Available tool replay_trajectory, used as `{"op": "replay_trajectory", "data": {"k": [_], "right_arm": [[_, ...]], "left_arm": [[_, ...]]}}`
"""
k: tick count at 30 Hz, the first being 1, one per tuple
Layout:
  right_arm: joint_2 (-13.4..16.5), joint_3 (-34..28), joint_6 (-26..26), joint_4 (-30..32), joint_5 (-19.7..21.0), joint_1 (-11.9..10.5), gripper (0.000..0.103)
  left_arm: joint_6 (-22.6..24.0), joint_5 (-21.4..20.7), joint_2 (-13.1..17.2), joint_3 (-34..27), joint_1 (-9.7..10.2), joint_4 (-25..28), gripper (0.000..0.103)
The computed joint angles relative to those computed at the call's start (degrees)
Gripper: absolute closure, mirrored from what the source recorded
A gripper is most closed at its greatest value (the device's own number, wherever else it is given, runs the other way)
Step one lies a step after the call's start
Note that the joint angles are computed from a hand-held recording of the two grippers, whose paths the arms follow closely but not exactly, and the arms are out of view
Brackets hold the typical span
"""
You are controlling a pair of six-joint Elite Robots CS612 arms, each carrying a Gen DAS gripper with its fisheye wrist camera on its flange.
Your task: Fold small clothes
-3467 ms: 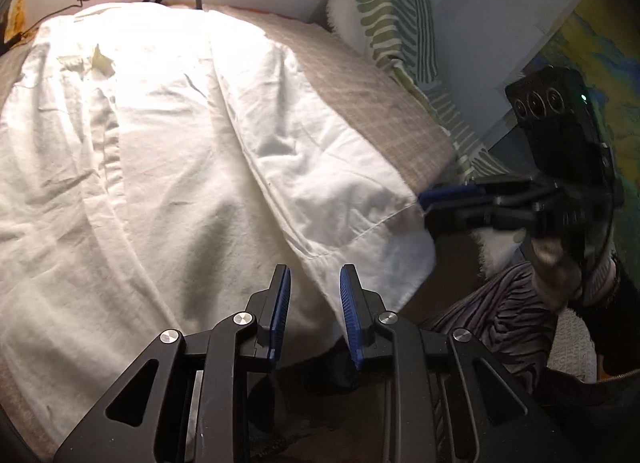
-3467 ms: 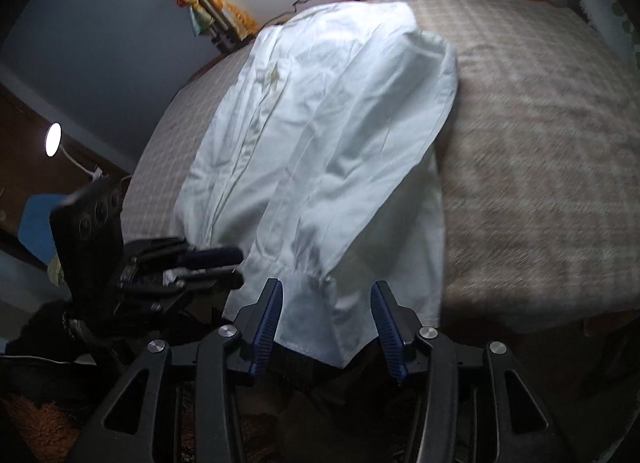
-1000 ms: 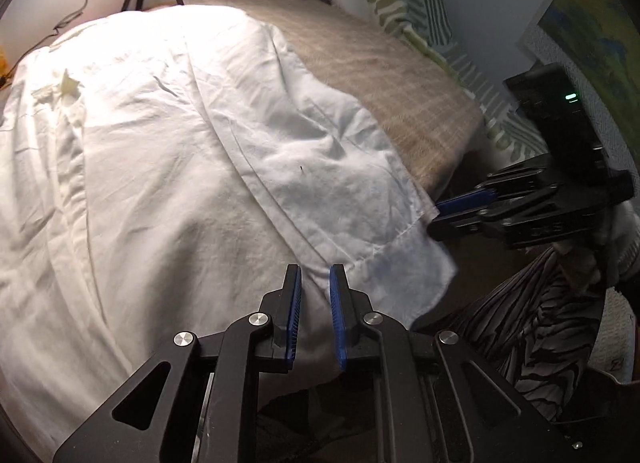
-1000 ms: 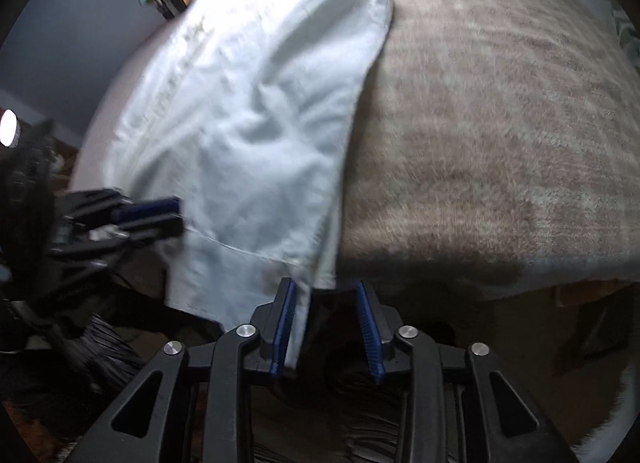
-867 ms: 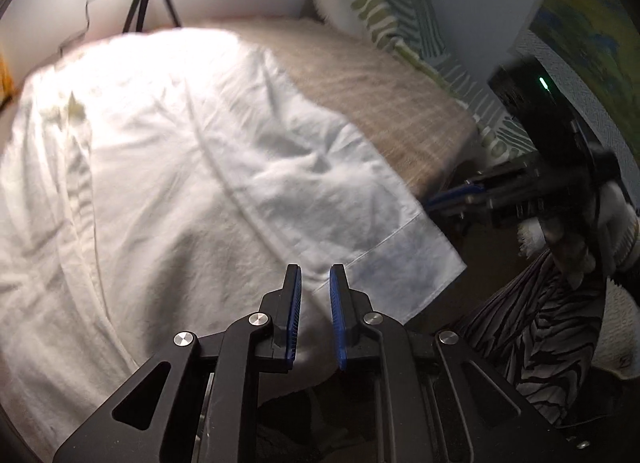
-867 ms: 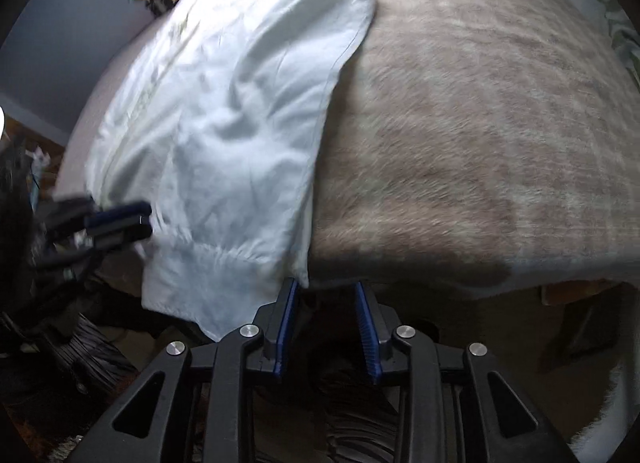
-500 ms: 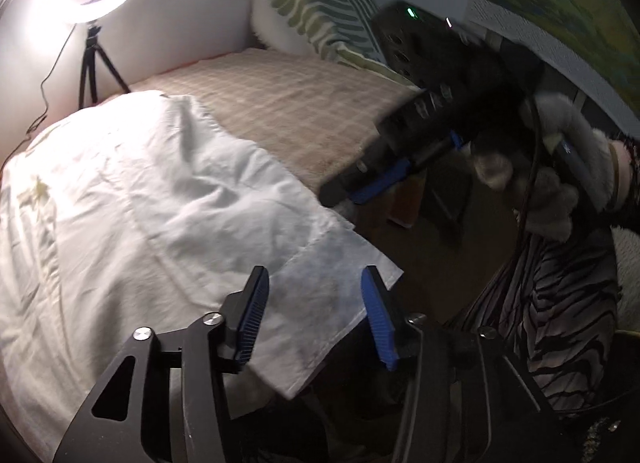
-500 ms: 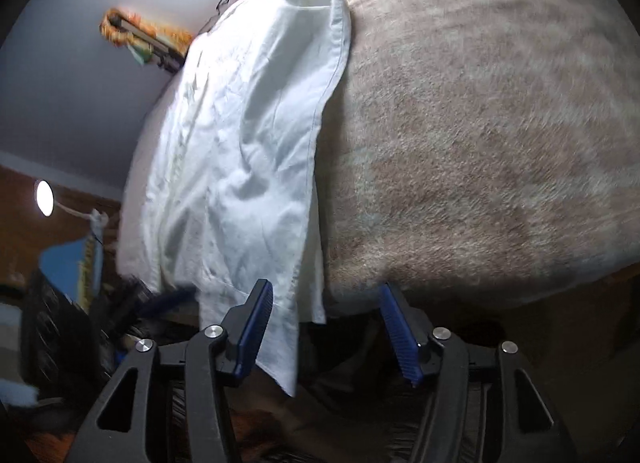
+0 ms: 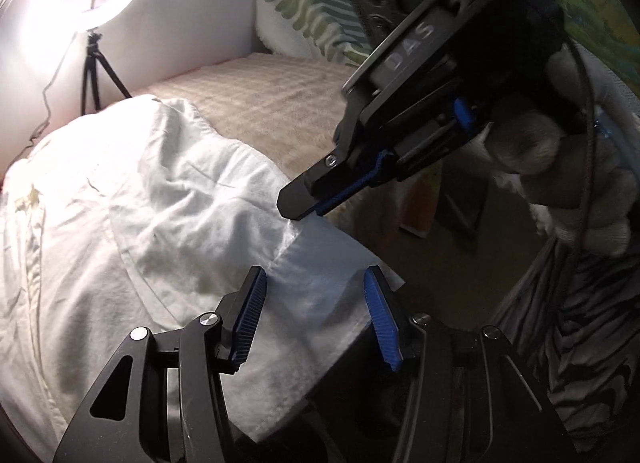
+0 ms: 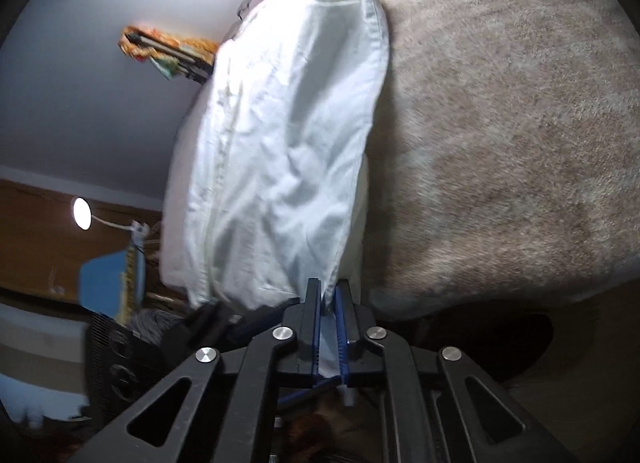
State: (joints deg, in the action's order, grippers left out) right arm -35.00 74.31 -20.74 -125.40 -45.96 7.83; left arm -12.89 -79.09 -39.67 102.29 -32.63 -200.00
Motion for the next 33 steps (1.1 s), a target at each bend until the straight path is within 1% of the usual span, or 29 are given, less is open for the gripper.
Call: {"op": "replay_trajectory", "data": {"k": [3,5,6,7,8,10,12,13,14,15,16,17,18,20,21,23,24,26,28,30,32,33], "right_arm": [[0.0,0.17,0.69,0.46,3.05,-0.29,0.099],[0.05,0.14,0.66,1.06,4.89,-0.44,0.099],[0.05,0.18,0.73,1.27,5.69,-0.48,0.1],[0.01,0.18,0.56,1.72,6.3,-0.58,0.1],[-0.03,0.1,0.22,2.37,6.77,-0.58,0.1],[-0.03,-0.28,-0.6,3.72,7.38,-0.48,0.1],[-0.17,-0.51,-1.29,4.46,6.86,-0.23,0.1],[-0.26,-0.75,-2.0,4.73,6.06,-0.03,0.094],[-0.4,-0.89,-2.38,4.32,4.98,0.01,0.093],[-0.4,-1.29,-2.36,3.79,4.02,0.02,0.079],[-0.33,-1.51,-1.53,2.18,3.54,-0.13,0.058],[-0.18,-1.54,0.86,-1.84,3.48,-0.42,0.053],[0.18,-2.08,2.39,-4.55,3.24,-0.56,0.052],[1.53,-4.73,4.66,-8.16,1.5,-0.56,0.052],[2.64,-6.79,6.33,-8.97,1.22,-0.5,0.052],[5.41,-12.16,7.54,-6.49,2.25,-0.27,0.052],[6.97,-15.07,8.47,-6.15,1.98,0.08,0.05],[9.59,-20.0,9.51,-6.34,0.43,0.84,0.045],[12.73,-25.79,10.98,-4.85,0.63,1.55,0.037],[15.86,-31.28,13.79,-3.62,1.43,2.07,0.037],[18.49,-36.56,14.53,-1.17,-0.1,2.87,0.039],[19.46,-38.7,13.96,0.35,-1.18,3.27,0.044]], "left_arm": [[-0.57,3.55,0.65,-0.45,-0.4,-1.22,0.053],[-0.57,4.05,1.07,-0.9,-0.34,-1.6,0.056],[-0.81,4.15,1.32,-1.05,-0.24,-2.23,0.068],[-1.26,3.76,1.41,-1.13,-0.07,-2.4,0.084],[-1.88,2.61,1.55,-1.31,0.3,-2.57,0.09],[-4.21,-0.48,2.05,-1.49,1.37,-4.65,0.096],[-5.54,-1.78,2.09,-1.38,1.94,-5.89,0.096],[-5.71,-1.92,2.06,-1.17,2.08,-6.59,0.097],[-5.71,-1.87,1.96,-0.94,2.12,-7.02,0.097],[-5.88,-2.05,1.85,-0.77,2.21,-7.25,0.097],[-6.21,-2.33,1.71,-0.56,2.3,-7.64,0.097],[-6.5,-2.55,1.55,-0.31,2.35,-8.09,0.097],[-6.65,-2.59,1.43,-0.17,2.42,-8.41,0.097],[-7.37,-3.1,1.26,-0.01,2.69,-9.12,0.097],[-7.91,-3.24,1.16,0.27,2.71,-9.55,0.097],[-9.55,-3.89,0.94,0.69,2.85,-10.2,0.097],[-10.2,-4.1,0.86,0.76,2.89,-10.26,0.097],[-11.39,-4.4,0.63,1.13,3.04,-10.76,0.097],[-12.04,-4.33,0.39,1.43,3.09,-11.23,0.097],[-13.03,-4.4,0.18,1.85,3.11,-11.94,0.097],[-13.3,-4.09,0.16,1.9,3.17,-12.5,0.097],[-13.6,-4.14,0.14,2.01,3.2,-12.76,0.097]]}}
